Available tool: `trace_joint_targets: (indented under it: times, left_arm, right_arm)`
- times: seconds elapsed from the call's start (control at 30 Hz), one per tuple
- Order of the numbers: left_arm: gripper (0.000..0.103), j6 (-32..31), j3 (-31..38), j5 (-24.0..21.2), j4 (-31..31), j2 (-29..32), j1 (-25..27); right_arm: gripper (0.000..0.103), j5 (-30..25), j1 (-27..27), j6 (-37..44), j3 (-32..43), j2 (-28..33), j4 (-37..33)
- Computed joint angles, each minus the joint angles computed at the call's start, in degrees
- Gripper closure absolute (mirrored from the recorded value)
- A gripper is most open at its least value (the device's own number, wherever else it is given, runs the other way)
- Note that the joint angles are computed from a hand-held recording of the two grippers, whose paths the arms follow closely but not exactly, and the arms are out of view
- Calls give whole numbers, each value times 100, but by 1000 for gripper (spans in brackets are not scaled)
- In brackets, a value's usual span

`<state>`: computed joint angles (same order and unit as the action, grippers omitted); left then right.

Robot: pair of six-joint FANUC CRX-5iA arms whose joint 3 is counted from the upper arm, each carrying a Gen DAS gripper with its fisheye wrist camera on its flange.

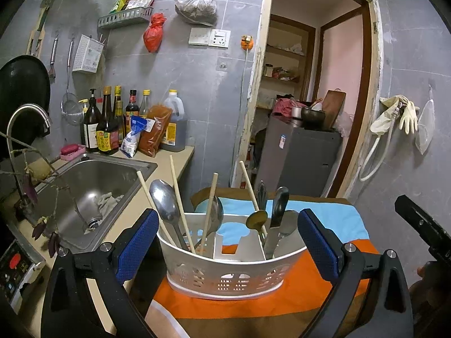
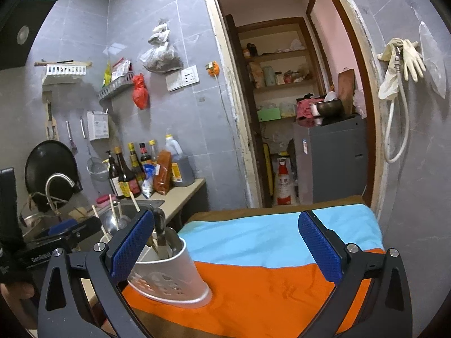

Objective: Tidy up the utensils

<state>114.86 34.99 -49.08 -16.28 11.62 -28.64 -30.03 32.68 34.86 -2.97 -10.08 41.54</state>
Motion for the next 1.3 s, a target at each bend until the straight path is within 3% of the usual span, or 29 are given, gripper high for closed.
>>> trace_joint_targets:
  times: [0.5,0.97,1.3]
  left_arm:
    - [7,43,-145,-129,-286,-198,-326]
    - [7,1037,-190,-681,-1430,-583,-1201]
    - [7,1680,-192,-1334,-2069,-868,-1951]
  right_arm:
    - [0,-729,218,9,-333,-539,21]
    - [0,-1371,604,-66,-742,-1354,421]
    - [0,-2352,1468,-391,-974,-2106,802]
